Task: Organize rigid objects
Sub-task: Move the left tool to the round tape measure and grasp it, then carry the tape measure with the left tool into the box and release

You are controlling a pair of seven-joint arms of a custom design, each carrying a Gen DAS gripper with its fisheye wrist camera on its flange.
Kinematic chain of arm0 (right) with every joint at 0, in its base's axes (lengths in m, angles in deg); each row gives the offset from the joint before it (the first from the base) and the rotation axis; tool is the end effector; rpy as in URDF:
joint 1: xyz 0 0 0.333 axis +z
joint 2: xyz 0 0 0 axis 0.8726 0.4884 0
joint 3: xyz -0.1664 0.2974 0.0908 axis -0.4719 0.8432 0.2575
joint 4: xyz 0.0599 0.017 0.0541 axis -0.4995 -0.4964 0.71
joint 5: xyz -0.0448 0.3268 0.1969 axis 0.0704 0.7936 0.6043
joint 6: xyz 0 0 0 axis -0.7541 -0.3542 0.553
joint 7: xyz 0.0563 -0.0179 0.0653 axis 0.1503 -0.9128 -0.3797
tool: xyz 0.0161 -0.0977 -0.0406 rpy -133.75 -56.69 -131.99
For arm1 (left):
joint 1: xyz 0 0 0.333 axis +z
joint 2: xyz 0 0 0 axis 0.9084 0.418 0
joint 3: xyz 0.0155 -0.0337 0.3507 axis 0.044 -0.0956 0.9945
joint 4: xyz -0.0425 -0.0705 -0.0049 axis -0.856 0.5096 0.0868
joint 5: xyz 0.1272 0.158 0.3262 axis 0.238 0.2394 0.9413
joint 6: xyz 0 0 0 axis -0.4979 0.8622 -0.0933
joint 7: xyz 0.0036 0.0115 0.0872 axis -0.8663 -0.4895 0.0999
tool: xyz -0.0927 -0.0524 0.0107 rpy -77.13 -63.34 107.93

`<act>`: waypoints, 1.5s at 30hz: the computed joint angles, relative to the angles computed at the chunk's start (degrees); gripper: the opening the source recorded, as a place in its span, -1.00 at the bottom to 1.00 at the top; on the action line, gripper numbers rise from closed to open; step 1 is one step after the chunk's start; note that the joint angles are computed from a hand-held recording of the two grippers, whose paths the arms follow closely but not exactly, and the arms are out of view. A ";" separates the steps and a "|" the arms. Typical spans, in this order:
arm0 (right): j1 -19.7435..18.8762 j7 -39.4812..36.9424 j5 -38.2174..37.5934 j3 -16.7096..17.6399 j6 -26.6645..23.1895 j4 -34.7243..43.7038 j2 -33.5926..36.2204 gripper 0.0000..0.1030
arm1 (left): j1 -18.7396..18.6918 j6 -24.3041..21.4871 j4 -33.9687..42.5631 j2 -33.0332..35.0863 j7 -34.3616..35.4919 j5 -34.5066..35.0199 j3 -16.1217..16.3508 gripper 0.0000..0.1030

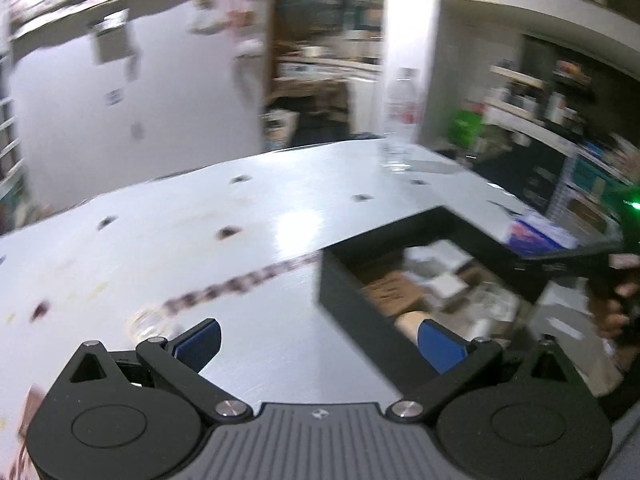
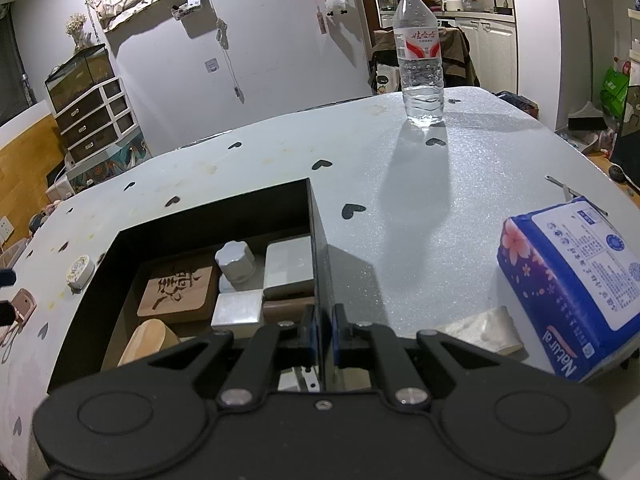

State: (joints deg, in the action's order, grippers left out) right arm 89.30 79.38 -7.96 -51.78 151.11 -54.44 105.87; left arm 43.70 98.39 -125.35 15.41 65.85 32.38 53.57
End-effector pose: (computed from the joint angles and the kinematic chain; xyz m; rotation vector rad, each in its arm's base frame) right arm 0.6623 0.3439 0.4454 -1.6367 1.6658 -0.4929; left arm 0.6426 -0.2793 0.4890 -1.4100 2.0535 -1.0096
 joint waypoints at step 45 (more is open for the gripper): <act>0.00 -0.23 0.42 -0.02 0.26 -0.10 0.03 -0.84 | -12.32 -17.89 21.81 18.49 -64.08 40.05 23.53 0.02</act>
State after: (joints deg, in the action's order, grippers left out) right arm 89.30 79.15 -7.54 -51.80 151.37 -54.54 105.91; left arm 31.37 80.50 -103.54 33.90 1.78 72.43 77.10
